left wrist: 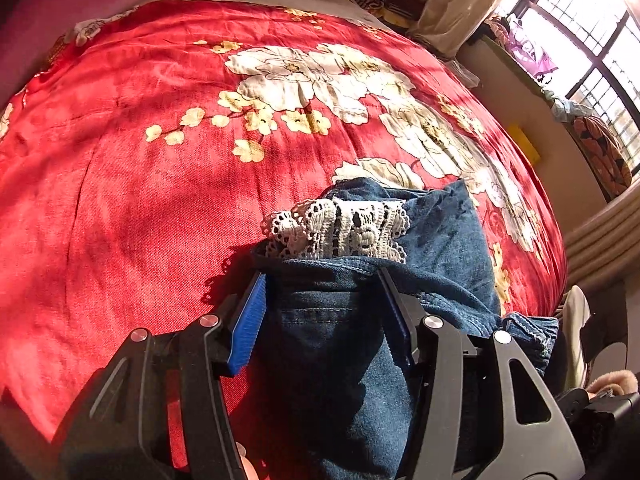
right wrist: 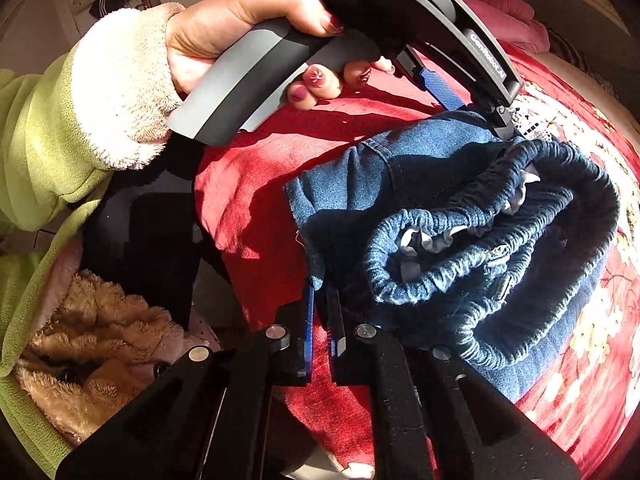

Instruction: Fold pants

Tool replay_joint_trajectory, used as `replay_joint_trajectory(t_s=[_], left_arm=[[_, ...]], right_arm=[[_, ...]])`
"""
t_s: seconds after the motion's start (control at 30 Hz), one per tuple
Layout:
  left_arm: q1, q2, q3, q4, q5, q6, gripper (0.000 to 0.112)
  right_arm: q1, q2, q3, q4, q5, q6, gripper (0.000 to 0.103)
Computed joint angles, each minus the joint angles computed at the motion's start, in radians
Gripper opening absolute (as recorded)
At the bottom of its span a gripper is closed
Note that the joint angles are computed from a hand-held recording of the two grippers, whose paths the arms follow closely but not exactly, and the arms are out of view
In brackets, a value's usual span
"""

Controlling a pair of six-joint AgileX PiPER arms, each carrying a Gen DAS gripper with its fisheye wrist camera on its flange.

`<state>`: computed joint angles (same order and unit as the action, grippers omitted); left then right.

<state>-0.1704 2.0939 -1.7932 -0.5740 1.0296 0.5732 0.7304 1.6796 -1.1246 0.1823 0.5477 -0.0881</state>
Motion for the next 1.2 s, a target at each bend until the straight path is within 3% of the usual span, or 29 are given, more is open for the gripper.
replay_joint_trajectory(t_s=[0.17,0.3,0.53,1.2], left_arm=[[0.0,-0.055,0.059,-0.011,-0.05,0.045,0.045],[0.003,-0.125,0.13,-0.021,-0.094,0.086,0.046],[0.005,-0.189,0.186,-0.008,-0.111,0.09,0.053],[0.028,-0.287,0.254,-0.03,-0.134,0.115,0.062]], right_arm=[[-0.003,-0.025,0.006,0.022,0.005,0.003,0.01],[0.001,-0.052,0.015,0.046,-0.001,0.01,0.024],[0.025,-0.112,0.015,-0.015,0.002,0.111,0.037],[0.017,-0.247,0.034,-0.153,-0.013,0.325,0.049]])
